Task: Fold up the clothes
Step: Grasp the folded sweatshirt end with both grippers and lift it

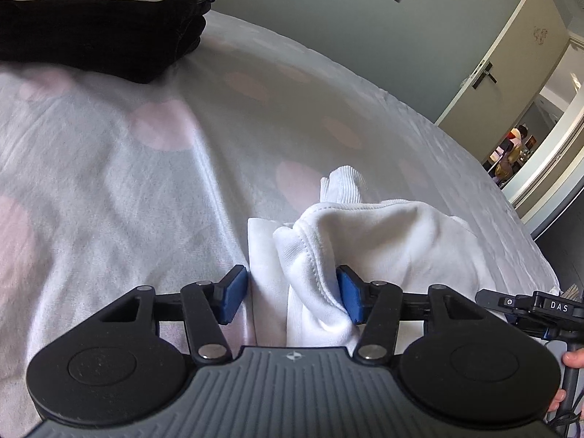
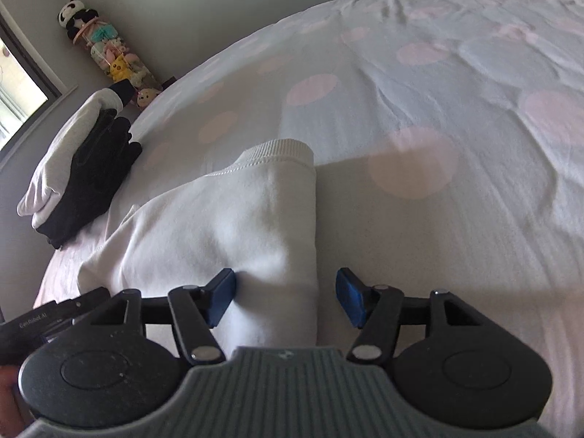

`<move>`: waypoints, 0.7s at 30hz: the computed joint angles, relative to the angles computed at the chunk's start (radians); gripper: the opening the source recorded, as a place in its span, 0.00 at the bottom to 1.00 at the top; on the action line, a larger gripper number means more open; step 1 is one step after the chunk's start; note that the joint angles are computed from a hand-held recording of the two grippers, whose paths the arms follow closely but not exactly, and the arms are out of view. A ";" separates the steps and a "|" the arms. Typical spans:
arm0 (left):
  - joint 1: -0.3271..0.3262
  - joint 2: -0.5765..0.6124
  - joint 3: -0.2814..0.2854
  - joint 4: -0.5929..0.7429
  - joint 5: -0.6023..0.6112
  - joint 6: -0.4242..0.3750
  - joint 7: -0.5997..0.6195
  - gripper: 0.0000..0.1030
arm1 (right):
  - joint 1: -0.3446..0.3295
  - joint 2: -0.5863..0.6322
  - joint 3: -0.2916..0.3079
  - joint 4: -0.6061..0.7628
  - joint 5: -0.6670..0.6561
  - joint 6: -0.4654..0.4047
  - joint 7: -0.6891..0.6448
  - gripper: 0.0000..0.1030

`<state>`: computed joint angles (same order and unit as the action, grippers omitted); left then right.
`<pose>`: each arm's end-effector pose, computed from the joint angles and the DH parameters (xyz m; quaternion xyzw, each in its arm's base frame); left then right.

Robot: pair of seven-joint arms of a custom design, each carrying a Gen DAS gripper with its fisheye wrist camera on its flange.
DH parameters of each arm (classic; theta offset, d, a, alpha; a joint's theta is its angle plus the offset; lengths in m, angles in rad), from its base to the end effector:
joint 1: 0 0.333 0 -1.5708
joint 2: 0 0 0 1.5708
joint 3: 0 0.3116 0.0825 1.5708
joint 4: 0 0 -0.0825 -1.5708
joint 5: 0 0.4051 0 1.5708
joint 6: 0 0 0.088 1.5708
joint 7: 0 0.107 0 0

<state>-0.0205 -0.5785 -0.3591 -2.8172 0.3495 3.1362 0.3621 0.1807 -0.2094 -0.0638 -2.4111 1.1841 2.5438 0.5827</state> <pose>0.3693 -0.1769 0.4310 -0.7644 0.4823 -0.3938 0.1672 0.5039 0.0473 0.4047 -0.7007 0.5789 0.0051 0.4170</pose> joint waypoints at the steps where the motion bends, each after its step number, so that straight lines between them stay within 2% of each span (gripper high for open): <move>1: -0.011 0.006 0.015 -0.001 -0.002 0.007 0.006 0.62 | 0.002 0.007 -0.008 0.004 0.029 -0.013 -0.027 0.63; 2: -0.010 0.013 0.021 -0.001 -0.002 0.018 0.010 0.63 | 0.003 0.016 -0.015 0.009 0.058 -0.031 -0.058 0.63; 7: 0.051 0.030 -0.045 0.022 0.022 0.017 0.009 0.64 | -0.019 0.070 -0.019 0.045 0.165 -0.125 -0.132 0.63; 9: 0.051 0.035 -0.041 0.022 0.024 0.027 0.009 0.62 | -0.029 0.089 -0.012 0.062 0.177 -0.158 -0.146 0.62; 11: 0.039 0.047 -0.022 0.018 0.018 0.049 0.011 0.56 | -0.039 0.105 -0.006 0.072 0.194 -0.186 -0.176 0.62; 14: 0.045 0.056 -0.028 0.018 0.005 0.067 0.008 0.49 | -0.054 0.124 -0.001 0.081 0.222 -0.219 -0.211 0.59; 18: 0.041 0.053 -0.027 0.006 -0.024 0.097 -0.003 0.39 | -0.063 0.123 0.013 0.082 0.225 -0.213 -0.206 0.49; 21: 0.070 0.027 -0.074 0.015 -0.023 0.061 -0.001 0.33 | -0.053 0.097 0.027 0.060 0.236 -0.160 -0.259 0.38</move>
<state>0.0491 -0.5519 -0.4327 -2.8024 0.3267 3.1973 0.3607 0.1282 -0.1122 -0.0371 -2.3512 1.4205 2.3843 0.3239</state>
